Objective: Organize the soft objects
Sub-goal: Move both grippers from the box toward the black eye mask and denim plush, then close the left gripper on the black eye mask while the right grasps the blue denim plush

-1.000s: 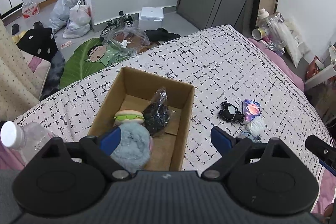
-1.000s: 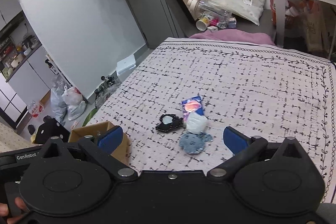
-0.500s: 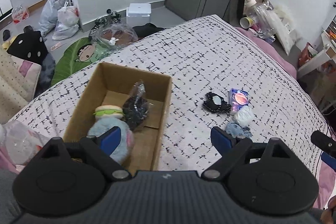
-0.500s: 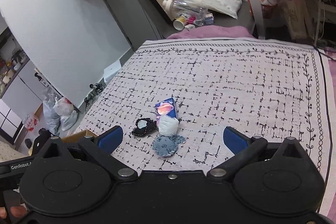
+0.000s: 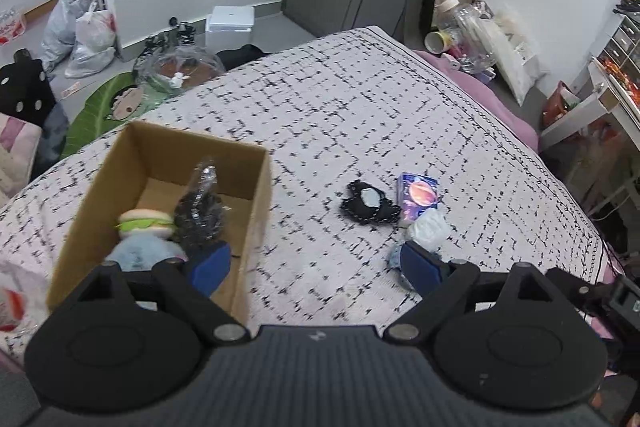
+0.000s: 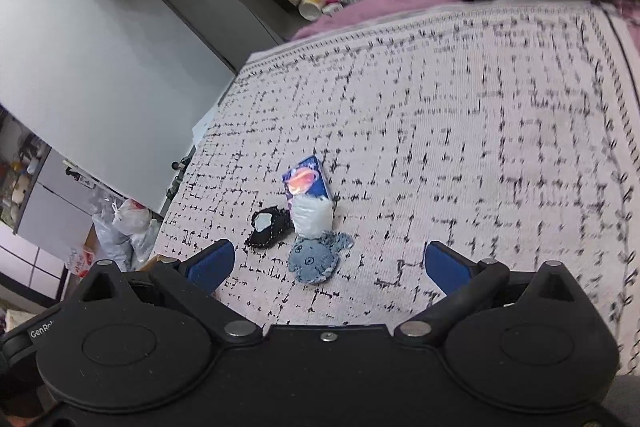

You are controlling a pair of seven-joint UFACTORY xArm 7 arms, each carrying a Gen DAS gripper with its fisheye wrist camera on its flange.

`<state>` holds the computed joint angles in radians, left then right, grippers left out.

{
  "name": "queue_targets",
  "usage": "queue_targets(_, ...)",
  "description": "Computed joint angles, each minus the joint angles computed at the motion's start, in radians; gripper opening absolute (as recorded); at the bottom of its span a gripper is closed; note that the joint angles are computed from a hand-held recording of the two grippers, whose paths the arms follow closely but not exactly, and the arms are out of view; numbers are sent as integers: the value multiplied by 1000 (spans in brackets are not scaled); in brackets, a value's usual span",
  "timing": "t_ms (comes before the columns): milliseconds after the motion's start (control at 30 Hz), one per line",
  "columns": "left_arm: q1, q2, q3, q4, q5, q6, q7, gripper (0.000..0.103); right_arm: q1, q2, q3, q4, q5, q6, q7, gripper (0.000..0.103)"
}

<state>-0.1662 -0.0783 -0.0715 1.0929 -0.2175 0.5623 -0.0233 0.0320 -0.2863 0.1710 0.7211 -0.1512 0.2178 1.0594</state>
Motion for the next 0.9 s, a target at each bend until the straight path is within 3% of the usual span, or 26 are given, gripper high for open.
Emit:
queue_targets(233,-13,80,-13,45,-34,-17,48,85,85,92,-72,34,156,-20,-74,92)
queue_targets(533,-4,217,-29,148,-48,-6,26,72,111,240,-86,139,238,15,-112,77)
queue_targets(700,4,281,-34,203,-36,4,11,67,122,319,-89,199,231,23,-92,75)
queue_targets(900,18,349,-42,269,-41,22,9,66,157,408,-117,290,85,81,17,75)
